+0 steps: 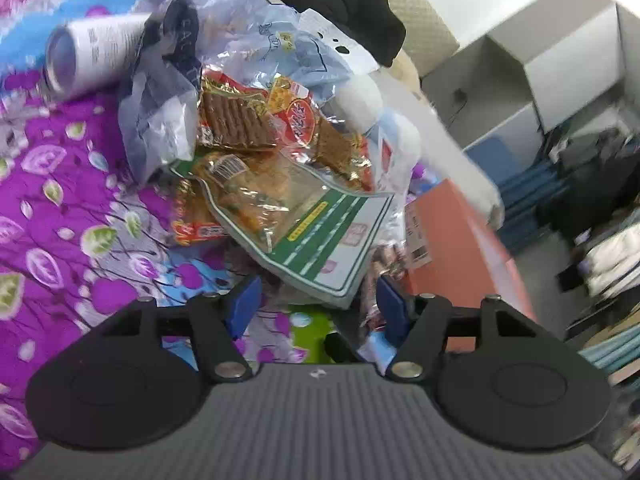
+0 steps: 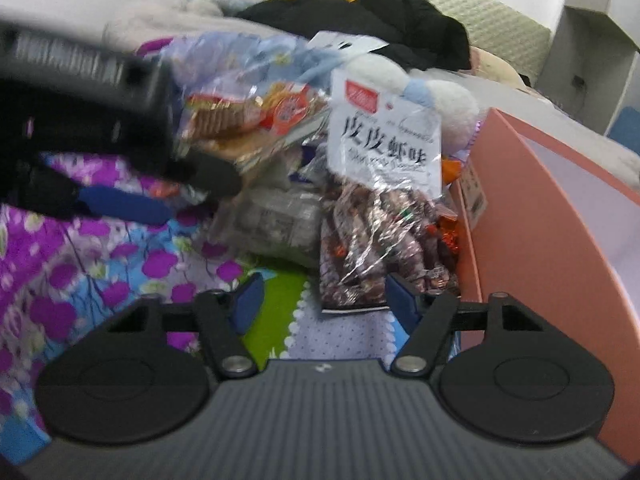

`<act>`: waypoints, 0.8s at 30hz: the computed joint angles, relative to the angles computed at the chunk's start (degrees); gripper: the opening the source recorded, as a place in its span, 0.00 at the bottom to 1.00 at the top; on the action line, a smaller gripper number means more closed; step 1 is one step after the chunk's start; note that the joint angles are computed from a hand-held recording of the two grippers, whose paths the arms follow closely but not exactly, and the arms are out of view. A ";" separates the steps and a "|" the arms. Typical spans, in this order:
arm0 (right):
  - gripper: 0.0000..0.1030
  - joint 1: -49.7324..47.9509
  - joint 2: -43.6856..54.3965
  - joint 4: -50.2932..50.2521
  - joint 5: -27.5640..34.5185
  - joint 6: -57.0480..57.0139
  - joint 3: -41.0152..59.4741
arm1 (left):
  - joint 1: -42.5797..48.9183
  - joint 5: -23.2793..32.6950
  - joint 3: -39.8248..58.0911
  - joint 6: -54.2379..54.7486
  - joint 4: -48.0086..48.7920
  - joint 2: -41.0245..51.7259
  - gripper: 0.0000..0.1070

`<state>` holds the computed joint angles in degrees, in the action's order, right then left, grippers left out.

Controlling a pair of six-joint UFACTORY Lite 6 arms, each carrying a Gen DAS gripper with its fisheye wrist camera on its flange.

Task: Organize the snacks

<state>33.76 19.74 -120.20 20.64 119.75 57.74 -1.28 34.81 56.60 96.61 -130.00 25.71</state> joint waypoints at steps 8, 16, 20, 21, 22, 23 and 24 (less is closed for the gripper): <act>0.16 2.65 2.95 6.33 5.41 -8.20 1.45 | 1.50 5.25 1.86 -5.07 -0.73 4.14 0.52; 0.03 4.54 -2.12 6.03 7.92 -9.13 -2.88 | 1.43 5.66 2.46 -9.97 2.01 5.09 0.07; 0.03 5.21 -6.87 8.31 7.89 -11.74 -6.33 | 1.28 5.34 -1.46 -8.81 0.90 1.39 0.05; 0.02 5.43 -8.27 9.28 7.86 -12.65 -7.32 | 1.29 5.48 -2.95 -8.22 0.58 0.03 0.04; 0.03 5.53 -9.41 10.34 7.60 -13.56 -8.01 | 1.23 5.47 -4.56 -7.73 0.13 -1.52 0.04; 0.03 5.80 -10.93 11.43 7.40 -14.38 -9.07 | 1.19 5.51 -6.11 -7.21 -0.35 -3.04 0.03; 0.03 6.32 -12.64 12.40 7.54 -15.23 -10.41 | 1.21 5.40 -7.39 -6.96 -0.39 -4.40 0.03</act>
